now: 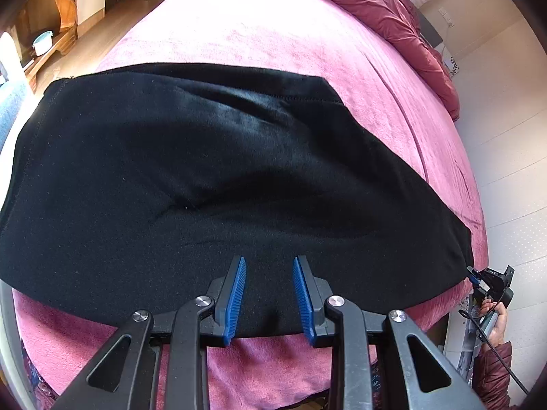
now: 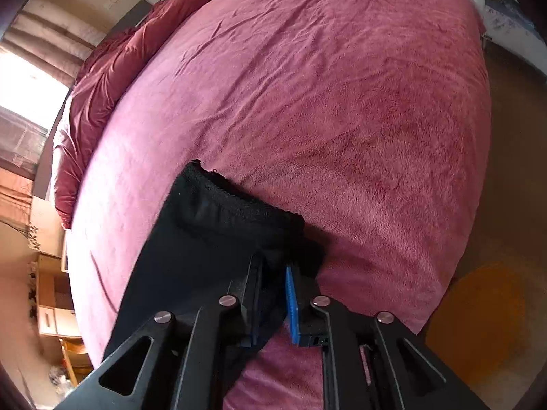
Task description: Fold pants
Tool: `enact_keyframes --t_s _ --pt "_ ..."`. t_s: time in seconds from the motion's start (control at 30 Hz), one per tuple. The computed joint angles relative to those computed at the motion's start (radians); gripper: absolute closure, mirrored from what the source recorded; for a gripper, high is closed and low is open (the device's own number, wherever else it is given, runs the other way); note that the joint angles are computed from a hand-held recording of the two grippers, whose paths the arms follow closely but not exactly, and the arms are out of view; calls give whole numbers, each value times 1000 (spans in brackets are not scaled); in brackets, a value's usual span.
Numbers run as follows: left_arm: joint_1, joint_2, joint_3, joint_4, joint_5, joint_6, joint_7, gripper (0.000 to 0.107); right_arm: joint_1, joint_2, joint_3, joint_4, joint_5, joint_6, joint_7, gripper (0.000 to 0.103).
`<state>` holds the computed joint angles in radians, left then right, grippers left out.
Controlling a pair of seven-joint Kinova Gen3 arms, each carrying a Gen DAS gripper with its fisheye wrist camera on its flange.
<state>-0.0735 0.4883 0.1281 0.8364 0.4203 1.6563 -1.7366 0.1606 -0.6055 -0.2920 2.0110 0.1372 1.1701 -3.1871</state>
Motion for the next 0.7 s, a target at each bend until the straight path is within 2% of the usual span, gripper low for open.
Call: enact_keyframes --t_s 0.1,0.17,0.23,0.3,0.33,0.37,0.47,0.57,0.6,0.63,0.7 --pt "14 -4 2 13 -7 -5 -2 78 22 -76 -29 17 -6 3 -32 80" --pt "17 -11 6 31 2 -13 -6 78 29 -115 -46 25 -27 15 -40 80" --pt "27 -19 6 56 4 -27 -5 78 22 -157 -43 58 -64 -18 -43 80" --pt "31 -21 7 66 7 -29 -3 78 32 -212 -40 114 -101 -95 -57 70" --pt "35 -26 7 74 7 -32 -3 78 51 -228 -45 133 -111 -116 -64 55" --pt "41 -34 7 91 6 -42 -4 78 77 -243 -55 154 -120 -139 -77 51" --pt "47 -39 5 95 3 -41 -9 77 123 -271 -52 213 -150 -223 -93 51" --pt "43 -50 0 105 4 -43 -6 77 149 -240 -48 216 -153 -244 -73 51" --pt "42 -53 -1 107 6 -43 -1 77 151 -222 -46 208 -150 -240 -63 56" --pt "41 -48 -2 102 7 -43 2 77 150 -200 -47 191 -141 -228 -46 78" --pt "50 -28 -1 81 2 -44 11 77 148 -155 -55 140 -114 -178 -15 85"
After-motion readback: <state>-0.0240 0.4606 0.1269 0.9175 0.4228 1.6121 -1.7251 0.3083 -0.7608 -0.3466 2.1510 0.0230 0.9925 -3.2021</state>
